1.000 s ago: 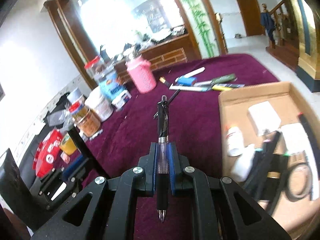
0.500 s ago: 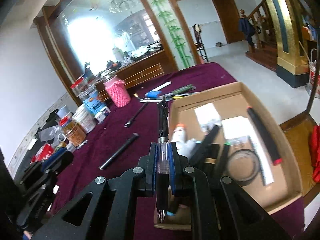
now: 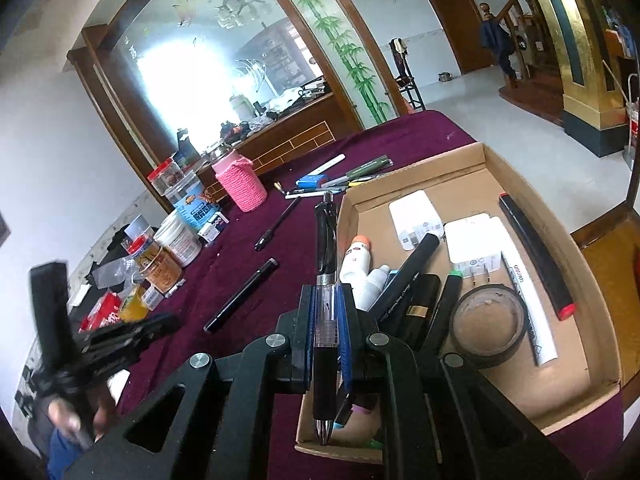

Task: Organize rigid objects
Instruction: 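Carry the black pen with the right tool while the left tool carries the marker to the tray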

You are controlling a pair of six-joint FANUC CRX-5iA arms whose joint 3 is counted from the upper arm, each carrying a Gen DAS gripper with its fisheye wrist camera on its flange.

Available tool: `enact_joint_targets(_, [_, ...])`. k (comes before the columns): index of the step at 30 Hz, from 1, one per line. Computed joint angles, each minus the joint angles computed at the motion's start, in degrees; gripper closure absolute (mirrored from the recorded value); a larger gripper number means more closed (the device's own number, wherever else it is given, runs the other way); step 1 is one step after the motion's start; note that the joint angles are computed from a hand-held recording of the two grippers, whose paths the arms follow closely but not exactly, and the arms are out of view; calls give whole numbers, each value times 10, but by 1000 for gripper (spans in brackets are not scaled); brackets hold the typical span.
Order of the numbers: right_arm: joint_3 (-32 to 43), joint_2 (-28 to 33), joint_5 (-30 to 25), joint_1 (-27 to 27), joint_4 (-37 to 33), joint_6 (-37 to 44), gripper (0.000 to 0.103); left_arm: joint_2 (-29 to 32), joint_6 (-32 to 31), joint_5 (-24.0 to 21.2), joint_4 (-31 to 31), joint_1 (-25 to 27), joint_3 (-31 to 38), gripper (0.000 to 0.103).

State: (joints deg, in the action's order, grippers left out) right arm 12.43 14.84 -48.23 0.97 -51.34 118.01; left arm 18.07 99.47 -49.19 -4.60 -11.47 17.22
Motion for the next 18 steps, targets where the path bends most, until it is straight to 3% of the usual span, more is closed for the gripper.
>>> enact_joint_targets(4, [5, 7, -10, -2, -2, -1, 93, 98, -78, -126, 38, 19, 133, 86])
enact_joint_targets(6, [7, 11, -11, -3, 0, -4, 93, 131, -86, -167, 21, 17, 181, 72])
enact_joint_targets(7, [8, 13, -10, -2, 4, -8, 93, 150, -75, -188, -11, 10, 212, 71])
enact_joint_targets(9, [10, 15, -8, -2, 7, -14, 93, 174, -57, -214, -49, 1, 252, 71])
enact_joint_targets(12, [13, 17, -7, -2, 9, -20, 93, 215, -69, -254, -44, 4, 301, 71])
enact_joint_targets(14, [14, 19, -10, -3, 6, -20, 93, 229, -57, -257, -46, 4, 311, 71])
enact_joint_targets(15, [14, 19, -10, -5, 4, -20, 93, 238, -46, -266, -50, 3, 321, 73])
enact_joint_targets(16, [14, 19, -10, -6, 3, -21, 93, 231, -30, -249, -46, 5, 308, 86])
enact_joint_targets(18, [13, 17, -7, -7, 1, -22, 93, 222, -8, -239, -36, 8, 293, 91])
